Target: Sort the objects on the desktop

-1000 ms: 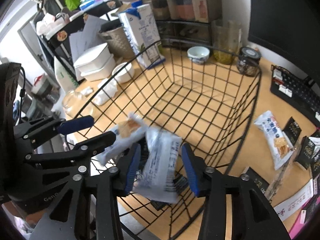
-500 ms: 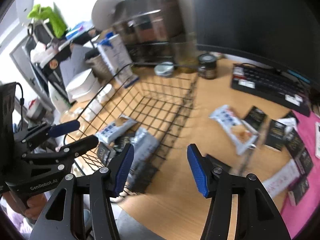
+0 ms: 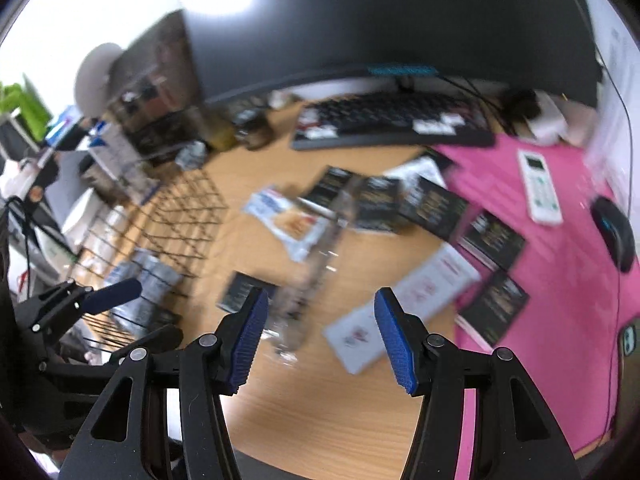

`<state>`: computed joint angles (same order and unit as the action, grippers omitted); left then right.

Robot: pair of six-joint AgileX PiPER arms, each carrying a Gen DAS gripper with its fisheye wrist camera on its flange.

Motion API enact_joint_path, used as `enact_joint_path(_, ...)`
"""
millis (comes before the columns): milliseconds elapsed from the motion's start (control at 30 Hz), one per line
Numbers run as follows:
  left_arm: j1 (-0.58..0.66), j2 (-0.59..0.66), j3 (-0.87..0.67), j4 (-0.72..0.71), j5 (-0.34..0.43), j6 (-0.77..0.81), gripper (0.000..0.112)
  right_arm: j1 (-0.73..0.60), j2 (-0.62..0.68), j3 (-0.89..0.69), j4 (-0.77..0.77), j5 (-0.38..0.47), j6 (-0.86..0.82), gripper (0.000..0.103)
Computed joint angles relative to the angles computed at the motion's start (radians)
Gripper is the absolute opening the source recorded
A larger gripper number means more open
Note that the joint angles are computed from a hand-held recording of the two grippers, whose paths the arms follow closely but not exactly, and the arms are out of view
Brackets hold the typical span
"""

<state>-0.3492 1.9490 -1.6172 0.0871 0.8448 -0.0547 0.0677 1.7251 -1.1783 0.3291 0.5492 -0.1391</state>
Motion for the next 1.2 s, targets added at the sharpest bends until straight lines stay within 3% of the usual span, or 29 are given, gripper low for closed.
enact_joint_path(167,-0.065,0.083,-0.044,0.079,0.066,-0.120,0.067,0.009,0.109,-0.065,-0.119,0.007,0.033,0.056)
enact_joint_path(433,-0.013,0.126,0.013,0.053,0.019,-0.358,0.067,0.092,0.342,-0.327,-0.189,0.061,-0.024,0.056)
enact_joint_path(600,0.000,0.149,0.015,0.055,0.010,-0.417,0.067,0.121,0.442,-0.448,-0.186,0.107,-0.043,0.056)
enact_joint_path(967,0.025,0.157,0.043,-0.006,-0.017,-0.380,0.067,0.165,0.559,-0.605,-0.259,0.168,0.012,0.056)
enact_joint_path(1133,0.027,0.073,0.166,-0.047,-0.076,-0.350,0.067,0.170,0.513,-0.572,-0.162,0.144,-0.113,0.056)
enact_joint_path(1200,0.037,0.040,0.222,-0.088,-0.107,-0.338,0.067,0.173,0.520,-0.582,-0.110,0.187,-0.207,0.056)
